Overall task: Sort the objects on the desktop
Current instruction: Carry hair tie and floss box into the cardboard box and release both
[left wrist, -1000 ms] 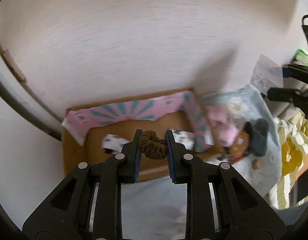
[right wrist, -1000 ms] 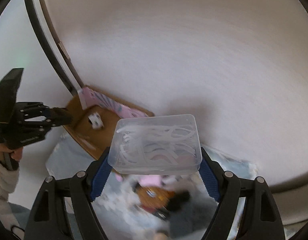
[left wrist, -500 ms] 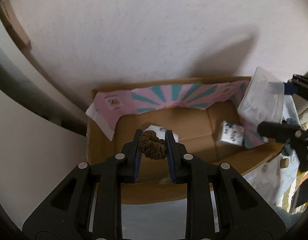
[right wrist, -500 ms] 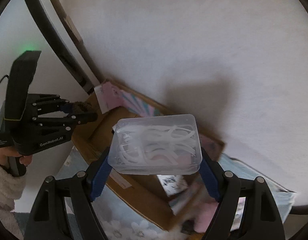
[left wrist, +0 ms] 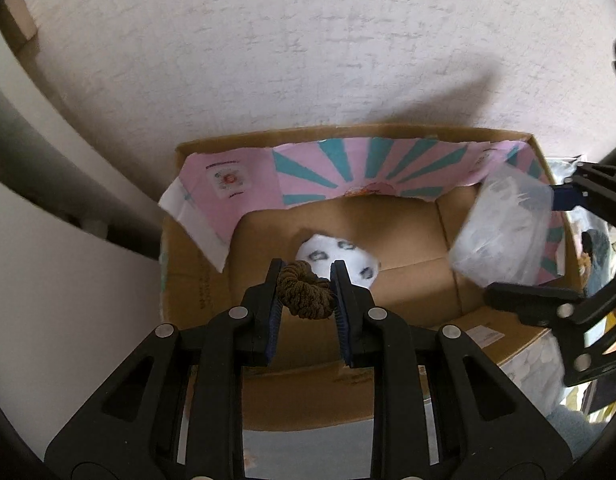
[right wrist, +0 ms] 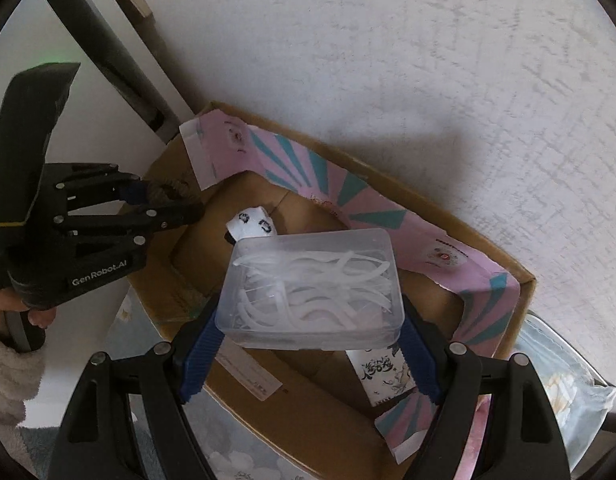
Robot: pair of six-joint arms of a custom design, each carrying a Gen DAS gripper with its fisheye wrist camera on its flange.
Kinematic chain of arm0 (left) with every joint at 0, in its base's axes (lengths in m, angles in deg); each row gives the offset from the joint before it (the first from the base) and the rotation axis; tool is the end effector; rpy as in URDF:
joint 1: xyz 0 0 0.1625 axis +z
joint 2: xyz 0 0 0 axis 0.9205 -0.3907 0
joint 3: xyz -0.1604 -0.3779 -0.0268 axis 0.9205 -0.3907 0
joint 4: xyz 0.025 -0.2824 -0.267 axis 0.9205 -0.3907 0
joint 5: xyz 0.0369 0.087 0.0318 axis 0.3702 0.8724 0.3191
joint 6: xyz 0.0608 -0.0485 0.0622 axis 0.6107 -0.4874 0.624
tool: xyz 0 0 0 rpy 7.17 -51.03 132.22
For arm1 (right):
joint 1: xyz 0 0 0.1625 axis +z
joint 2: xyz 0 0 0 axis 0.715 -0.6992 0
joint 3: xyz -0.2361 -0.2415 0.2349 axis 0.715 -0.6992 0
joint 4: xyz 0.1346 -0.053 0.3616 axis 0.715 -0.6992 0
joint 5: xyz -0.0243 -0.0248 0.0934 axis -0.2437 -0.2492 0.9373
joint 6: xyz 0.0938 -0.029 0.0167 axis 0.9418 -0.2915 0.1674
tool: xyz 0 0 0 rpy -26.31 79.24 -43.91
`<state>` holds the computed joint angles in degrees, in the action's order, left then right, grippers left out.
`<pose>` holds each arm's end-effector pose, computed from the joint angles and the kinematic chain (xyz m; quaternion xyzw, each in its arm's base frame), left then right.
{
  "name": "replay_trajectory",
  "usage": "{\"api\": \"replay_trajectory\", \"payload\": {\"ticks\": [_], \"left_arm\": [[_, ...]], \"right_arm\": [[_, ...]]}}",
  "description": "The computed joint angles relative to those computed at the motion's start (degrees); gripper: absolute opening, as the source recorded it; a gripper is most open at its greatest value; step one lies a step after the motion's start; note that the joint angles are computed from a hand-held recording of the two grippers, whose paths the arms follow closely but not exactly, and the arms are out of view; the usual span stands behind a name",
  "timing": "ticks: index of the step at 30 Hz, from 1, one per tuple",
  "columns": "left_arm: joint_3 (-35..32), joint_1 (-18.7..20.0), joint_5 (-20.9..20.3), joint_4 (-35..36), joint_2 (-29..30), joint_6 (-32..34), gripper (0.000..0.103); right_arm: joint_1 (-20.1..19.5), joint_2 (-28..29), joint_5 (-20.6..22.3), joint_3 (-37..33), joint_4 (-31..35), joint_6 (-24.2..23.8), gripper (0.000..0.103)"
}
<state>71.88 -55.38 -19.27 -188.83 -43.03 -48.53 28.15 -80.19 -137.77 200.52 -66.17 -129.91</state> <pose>-0.3869 -0.2658 -0.0615 0.0842 0.9125 -0.1714 0.3617 0.0165 -0.3044 0.3370 0.3659 -0.9064 -0.0022 0.2110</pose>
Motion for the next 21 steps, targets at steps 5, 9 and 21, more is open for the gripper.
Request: {"api": "replay_trajectory", "payload": {"ticks": [5,9,21], "left_arm": [[-3.41,-0.26,0.34,6.76,1.43,-2.65,0.102],[-3.36,-0.67,1.06,8.14,1.09,-4.93,0.103],[-4.67,-4.07,1.95,13.88,-1.19,-11.82,0.103]], "right_arm": [[1.15,1.58,-2.02,1.13,-3.15,1.72,0.08],[1.22,2.37,-3.05,0.9,-3.31,2.79,0.103],[-0.58,-3.17,-0.05,-0.92,1.61,-3.65,0.103]]}}
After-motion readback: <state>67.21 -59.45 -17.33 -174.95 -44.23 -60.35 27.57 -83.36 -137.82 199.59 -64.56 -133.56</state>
